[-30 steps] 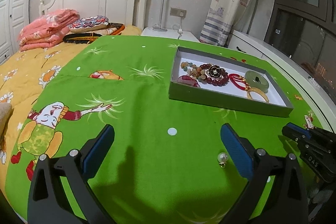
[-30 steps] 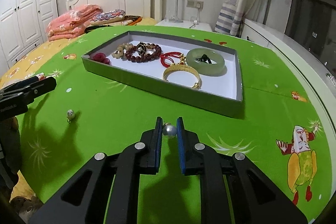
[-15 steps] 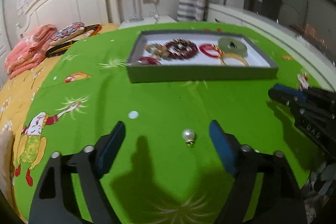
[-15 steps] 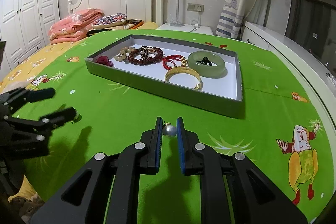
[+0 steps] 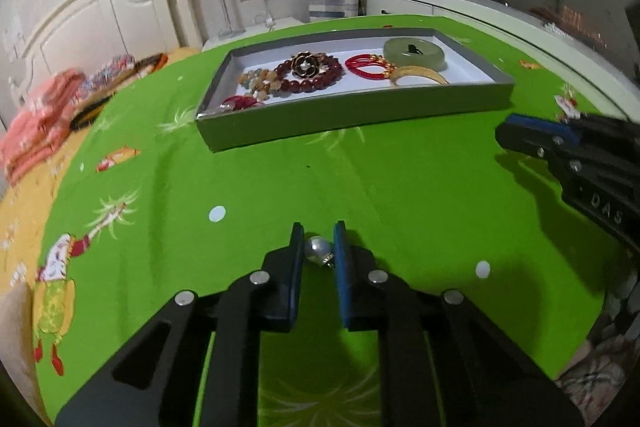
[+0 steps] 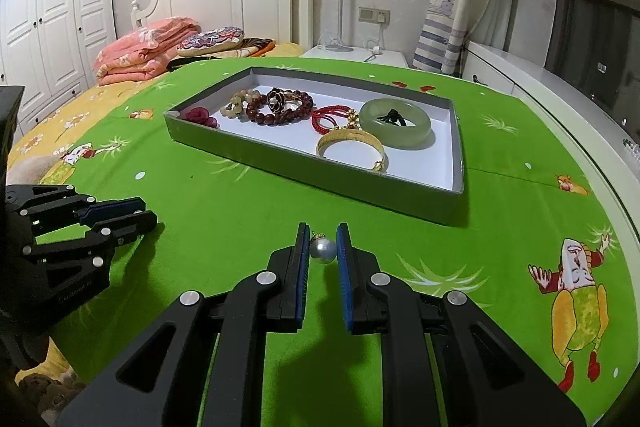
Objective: Organize jewelry
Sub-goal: 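Grasp a pearl earring with the right gripper while the left gripper grasps the other pearl earring, then carry both pearl earrings over the tray with both grippers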
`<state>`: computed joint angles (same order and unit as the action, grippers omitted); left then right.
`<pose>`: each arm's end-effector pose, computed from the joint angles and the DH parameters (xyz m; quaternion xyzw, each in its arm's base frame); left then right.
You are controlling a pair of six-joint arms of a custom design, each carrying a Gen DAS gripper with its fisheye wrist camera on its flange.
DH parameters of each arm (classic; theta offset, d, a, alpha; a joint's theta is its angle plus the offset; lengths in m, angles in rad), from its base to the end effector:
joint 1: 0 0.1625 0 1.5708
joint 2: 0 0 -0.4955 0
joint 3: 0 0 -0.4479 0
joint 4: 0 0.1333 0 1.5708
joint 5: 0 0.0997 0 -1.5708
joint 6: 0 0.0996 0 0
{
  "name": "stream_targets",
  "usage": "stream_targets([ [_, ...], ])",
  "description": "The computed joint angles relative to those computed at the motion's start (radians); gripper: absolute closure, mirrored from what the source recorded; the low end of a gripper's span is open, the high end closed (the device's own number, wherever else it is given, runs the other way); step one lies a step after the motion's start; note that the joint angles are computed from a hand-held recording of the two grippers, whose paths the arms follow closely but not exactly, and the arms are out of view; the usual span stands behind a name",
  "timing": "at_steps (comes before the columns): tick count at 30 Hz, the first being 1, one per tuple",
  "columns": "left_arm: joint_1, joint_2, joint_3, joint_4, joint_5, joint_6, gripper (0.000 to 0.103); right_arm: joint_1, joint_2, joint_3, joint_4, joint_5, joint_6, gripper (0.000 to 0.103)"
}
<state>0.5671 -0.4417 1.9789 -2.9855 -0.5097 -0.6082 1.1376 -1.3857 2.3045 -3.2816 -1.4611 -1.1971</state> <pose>-0.3507 -0.4844 -0.1337 0.1995 0.8381 -0.3278 0.3878 -0.0805 -0.5175 0.2949 0.3630 -0.8470 0.3009 0.2456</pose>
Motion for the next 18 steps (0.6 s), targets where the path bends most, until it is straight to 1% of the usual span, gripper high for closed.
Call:
stream_targets([
  [5, -0.010, 0.014, 0.004, -0.050, 0.028, 0.028, 0.088, -0.001, -0.001, 0.004, -0.001, 0.004, -0.010, 0.088],
  [10, -0.015, 0.013, 0.020, -0.098, 0.058, 0.000, 0.088, -0.008, -0.004, 0.012, -0.010, 0.028, -0.020, 0.088],
  [15, -0.032, 0.019, 0.035, -0.114, 0.124, -0.056, 0.088, -0.032, -0.015, 0.035, -0.054, 0.100, -0.031, 0.088],
  [18, -0.043, 0.022, 0.043, -0.111, 0.171, -0.102, 0.088, -0.048, -0.020, 0.050, -0.093, 0.144, -0.018, 0.088],
])
